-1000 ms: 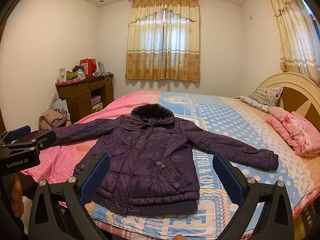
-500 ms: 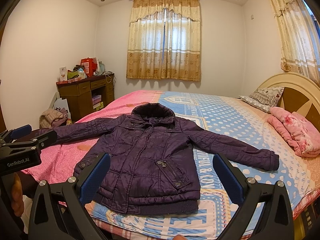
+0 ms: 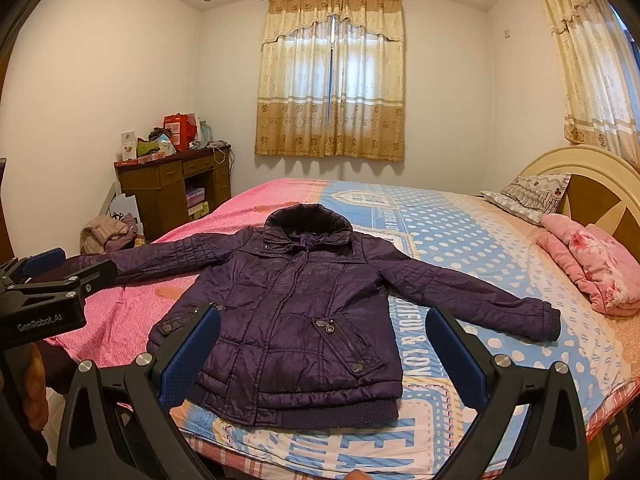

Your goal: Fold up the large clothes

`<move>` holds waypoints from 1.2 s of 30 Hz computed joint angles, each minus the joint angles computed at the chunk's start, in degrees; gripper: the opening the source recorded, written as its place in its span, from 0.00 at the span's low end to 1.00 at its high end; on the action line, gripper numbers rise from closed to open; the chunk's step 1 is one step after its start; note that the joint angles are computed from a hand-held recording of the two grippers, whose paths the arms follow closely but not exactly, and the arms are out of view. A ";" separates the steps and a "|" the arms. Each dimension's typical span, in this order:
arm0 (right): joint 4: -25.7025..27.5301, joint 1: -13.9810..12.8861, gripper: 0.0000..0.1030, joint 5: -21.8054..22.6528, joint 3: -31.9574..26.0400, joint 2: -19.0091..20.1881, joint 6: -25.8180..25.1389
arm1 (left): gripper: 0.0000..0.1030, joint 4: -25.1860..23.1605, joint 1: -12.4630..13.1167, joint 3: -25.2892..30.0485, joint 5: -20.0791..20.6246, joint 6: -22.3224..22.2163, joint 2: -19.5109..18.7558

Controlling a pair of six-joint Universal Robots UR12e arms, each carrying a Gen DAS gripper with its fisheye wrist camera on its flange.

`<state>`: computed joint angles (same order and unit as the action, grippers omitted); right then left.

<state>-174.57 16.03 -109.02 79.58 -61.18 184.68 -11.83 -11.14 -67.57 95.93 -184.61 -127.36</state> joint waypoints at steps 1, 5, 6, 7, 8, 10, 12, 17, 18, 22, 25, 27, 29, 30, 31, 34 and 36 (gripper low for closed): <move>-0.08 -0.02 0.99 0.21 0.10 -0.05 -0.10 | 1.00 0.12 0.06 -0.20 -0.05 -0.13 0.00; -1.50 -1.06 0.99 4.79 0.97 -0.07 -0.92 | 1.00 -0.08 0.29 -0.51 -1.45 -0.26 -0.18; -1.65 -1.38 0.99 5.93 1.14 0.01 -1.07 | 1.00 -0.04 0.24 -0.68 -1.46 -0.02 -0.27; -1.02 -1.71 0.99 6.47 1.10 0.22 -1.01 | 1.00 -0.63 0.18 -0.10 -1.41 0.18 -0.50; -0.21 -1.89 0.99 6.26 0.86 0.42 -0.87 | 1.00 -1.00 0.12 0.09 -1.45 0.59 -0.72; 1.42 -2.80 0.99 7.43 0.76 0.80 0.23 | 1.00 -2.26 -0.02 0.80 -1.16 1.08 -1.28; 2.99 -4.28 0.99 10.31 1.11 1.02 3.88 | 1.00 -4.42 -0.07 1.65 -1.27 1.39 -1.97; 3.72 -6.43 0.99 13.71 1.66 2.08 6.69 | 1.00 -7.30 -0.35 3.30 -0.43 2.97 -3.32; 4.14 -6.71 0.99 14.06 1.74 2.28 6.89 | 1.00 -7.76 -0.36 3.56 -0.31 3.11 -3.55; 10.96 -7.49 0.99 12.07 0.78 2.95 7.85 | 1.00 -10.72 -0.23 5.65 0.40 2.73 -4.93; 11.95 -9.27 0.99 13.59 1.47 3.12 10.76 | 1.00 -11.86 -0.18 7.59 1.98 2.11 -6.32; 11.58 -10.38 0.99 12.95 2.06 3.21 13.07 | 1.00 -13.26 0.02 9.38 2.02 1.57 -7.48; 11.86 -11.62 0.99 11.96 2.46 3.21 15.87 | 1.00 -15.71 0.10 11.68 1.60 1.26 -8.86; 11.77 -12.10 0.99 11.65 2.59 3.23 16.84 | 1.00 -17.08 0.10 13.03 1.29 1.36 -9.63; 11.88 -12.75 0.99 11.10 2.70 3.26 17.99 | 1.00 -17.89 0.05 14.01 1.27 1.45 -10.22; 12.00 -14.69 0.99 10.69 2.79 3.37 20.75 | 1.00 -20.37 -0.23 17.95 1.14 2.52 -12.49; 12.30 -15.95 0.99 9.90 2.70 3.50 22.98 | 1.00 -21.67 -0.49 21.28 1.38 3.66 -14.38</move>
